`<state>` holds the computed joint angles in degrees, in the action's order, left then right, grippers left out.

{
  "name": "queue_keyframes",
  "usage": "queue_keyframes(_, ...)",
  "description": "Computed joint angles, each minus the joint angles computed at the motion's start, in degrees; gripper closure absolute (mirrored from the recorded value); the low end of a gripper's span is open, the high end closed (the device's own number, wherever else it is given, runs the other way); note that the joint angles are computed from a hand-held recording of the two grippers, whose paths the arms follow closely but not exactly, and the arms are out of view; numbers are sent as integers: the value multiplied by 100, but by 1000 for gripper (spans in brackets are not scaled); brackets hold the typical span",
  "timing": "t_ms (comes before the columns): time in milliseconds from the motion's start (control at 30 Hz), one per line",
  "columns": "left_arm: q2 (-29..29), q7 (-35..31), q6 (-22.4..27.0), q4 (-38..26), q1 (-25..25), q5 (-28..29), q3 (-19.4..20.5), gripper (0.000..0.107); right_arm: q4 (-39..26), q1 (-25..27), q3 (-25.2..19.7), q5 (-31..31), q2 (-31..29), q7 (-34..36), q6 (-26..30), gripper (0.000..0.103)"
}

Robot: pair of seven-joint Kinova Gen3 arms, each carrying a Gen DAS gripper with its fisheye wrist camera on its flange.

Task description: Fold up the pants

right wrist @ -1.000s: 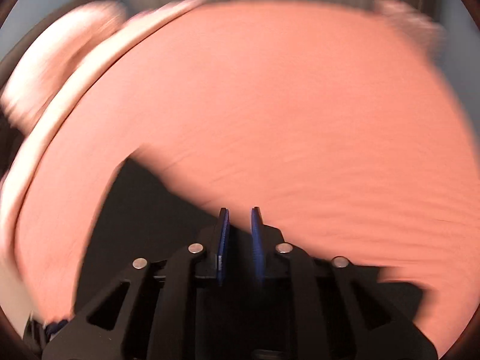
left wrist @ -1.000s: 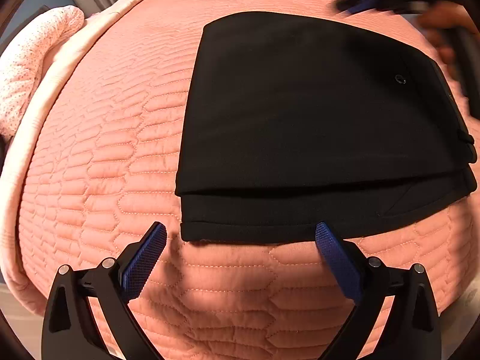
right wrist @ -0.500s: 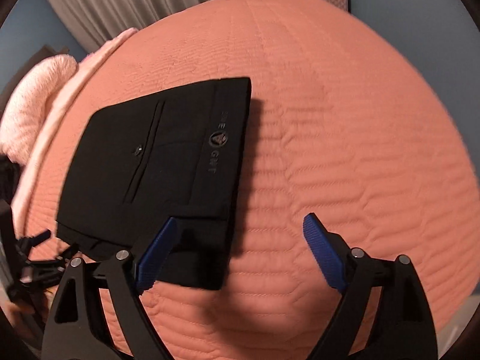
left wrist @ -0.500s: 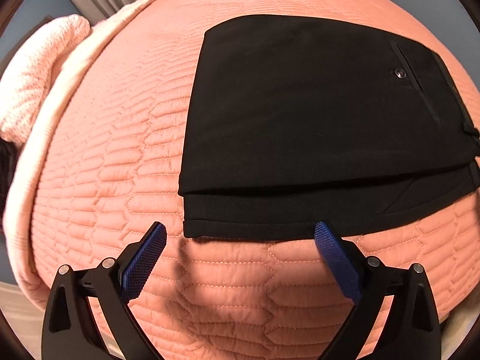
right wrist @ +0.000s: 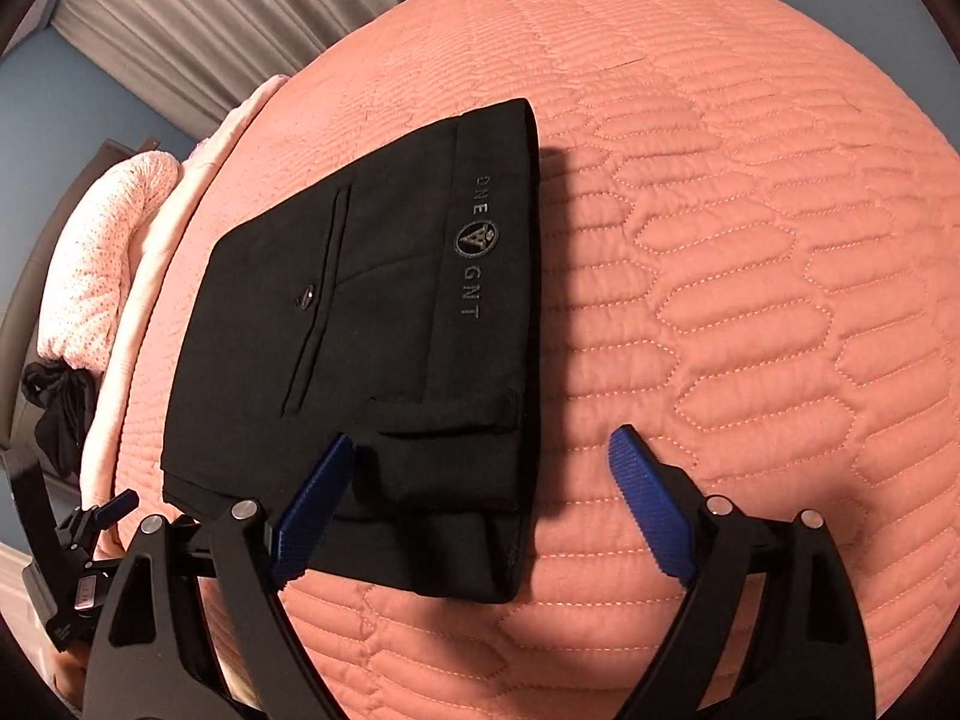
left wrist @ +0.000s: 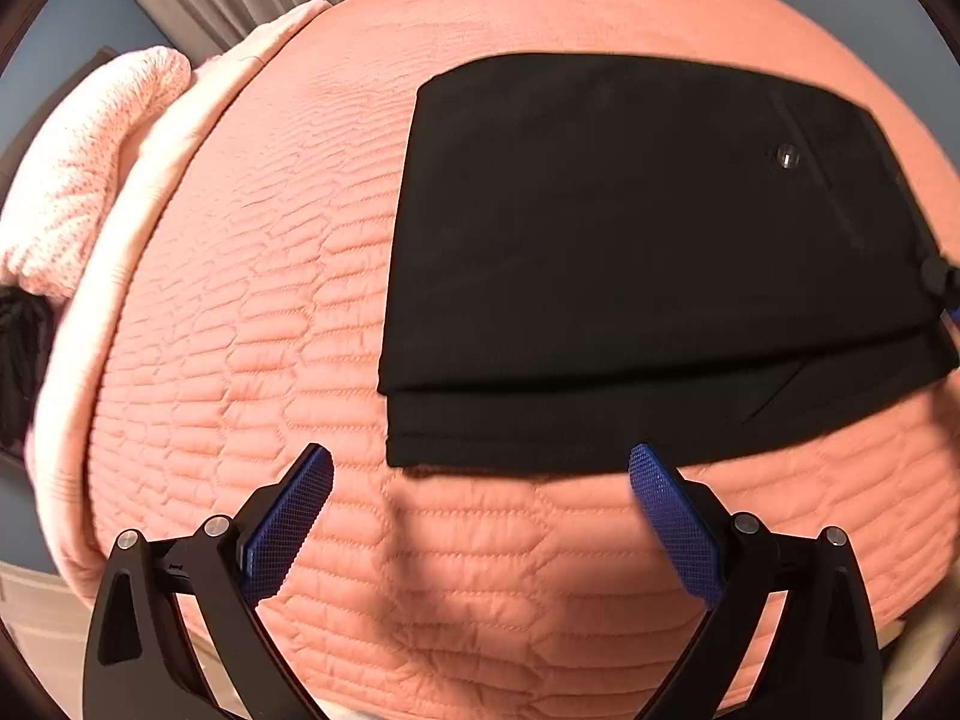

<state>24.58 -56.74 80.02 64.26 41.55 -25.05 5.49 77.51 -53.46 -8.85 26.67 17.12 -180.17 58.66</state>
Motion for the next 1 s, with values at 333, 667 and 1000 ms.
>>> queue_keyframes(333, 233, -630, -419, -451, -1116, 1449, 59, 10, -274, 6, 119, -88, 267, 373, -100, 15)
queue_keyframes(667, 528, -944, -299, -896, -910, 1353, -50, 10, -879, -161, 241, -120, 642, 866, 445, 6)
queue_keyframes(1000, 566, -1085, -324, -962, -1095, 1632, -48, 10, -874, -174, 311, -153, 660, 856, 370, 5)
